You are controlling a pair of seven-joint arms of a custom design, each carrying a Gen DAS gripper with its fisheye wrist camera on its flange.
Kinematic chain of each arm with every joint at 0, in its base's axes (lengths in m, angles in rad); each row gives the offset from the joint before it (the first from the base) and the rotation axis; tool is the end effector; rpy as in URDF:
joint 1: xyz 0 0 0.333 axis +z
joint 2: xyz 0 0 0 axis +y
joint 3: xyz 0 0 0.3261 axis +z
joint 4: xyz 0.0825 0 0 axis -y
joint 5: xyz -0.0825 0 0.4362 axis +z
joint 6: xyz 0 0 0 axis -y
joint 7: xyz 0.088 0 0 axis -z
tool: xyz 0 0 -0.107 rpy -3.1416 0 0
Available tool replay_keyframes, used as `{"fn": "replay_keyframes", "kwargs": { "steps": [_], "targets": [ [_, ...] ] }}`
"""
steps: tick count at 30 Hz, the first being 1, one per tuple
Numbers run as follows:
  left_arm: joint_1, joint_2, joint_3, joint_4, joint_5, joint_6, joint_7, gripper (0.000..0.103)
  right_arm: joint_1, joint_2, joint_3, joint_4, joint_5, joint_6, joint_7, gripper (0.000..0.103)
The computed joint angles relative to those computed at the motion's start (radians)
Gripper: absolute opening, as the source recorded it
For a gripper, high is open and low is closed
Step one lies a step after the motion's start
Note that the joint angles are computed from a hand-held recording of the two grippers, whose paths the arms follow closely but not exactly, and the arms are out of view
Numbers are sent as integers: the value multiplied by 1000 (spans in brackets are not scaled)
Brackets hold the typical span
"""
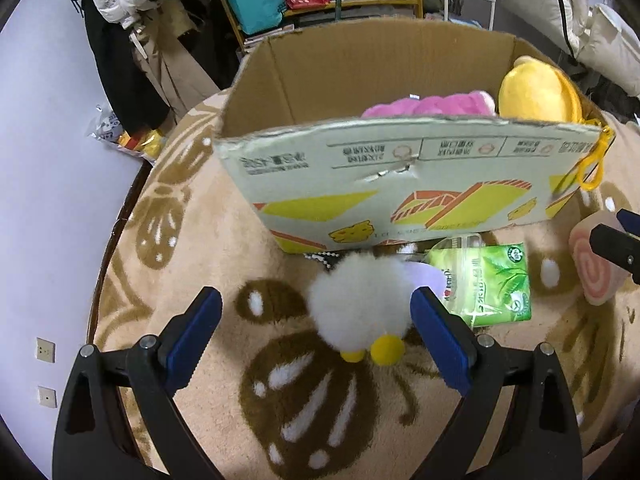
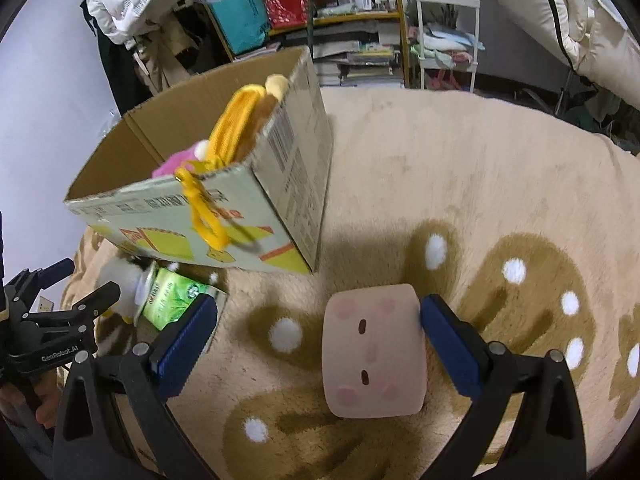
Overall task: Organize soft objects
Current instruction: 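Move the left tool onto the white chick plush while the right tool closes on the pink cube plush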
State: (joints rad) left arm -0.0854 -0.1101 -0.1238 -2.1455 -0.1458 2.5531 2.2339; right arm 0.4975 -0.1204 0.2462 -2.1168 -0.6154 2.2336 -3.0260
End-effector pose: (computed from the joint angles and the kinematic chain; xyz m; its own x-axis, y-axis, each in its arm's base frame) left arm 0.5895 -0.1249 0.4944 -0.6471 -0.7333 -0.2086 -0.5989 0.6582 -0.4561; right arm 0.4420 0.3874 0.4817 -0.5199 -0.8349 -0.1809 -0.6627 0.5278 -0.5313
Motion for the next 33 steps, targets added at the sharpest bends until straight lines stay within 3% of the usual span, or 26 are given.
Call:
{"fn": "replay_keyframes", "kwargs": {
  "steps": [8, 11, 16, 19, 22, 25, 28, 31, 33],
  "targets": [
    [-1, 37, -11, 17, 40, 1, -19, 94, 6, 17, -8, 17, 39, -28, -50, 103],
    [1, 56, -8, 46, 14, -45, -27, 94, 6, 18, -9, 22, 45, -35, -64, 103],
    [9, 65, -9, 57, 22, -57, -52, 94, 10, 22, -8, 37, 31, -76, -80, 103],
    [12, 70, -8, 59, 10, -59, -42, 88, 11, 17, -9, 37, 35, -78, -84, 103],
    [13, 66, -9, 46, 5, -35, -41, 87, 13, 23, -9, 42, 51, -101, -100, 99],
    [12, 55, -9, 25, 7, -3, -32, 87, 10, 9, -15, 13, 86, -69, -89, 95],
    [10, 49, -7, 21, -9, -19, -14, 78, 4, -3, -20, -14, 127, -29, -91, 86],
    [6, 32, -4, 9, -36, -41, 22, 61, 3, 6, -16, -8, 158, -40, -110, 78],
    [2, 23, -4, 2, -37, -60, 55, 34, 6, 13, -12, 4, 155, -65, -118, 74]
  ]
}}
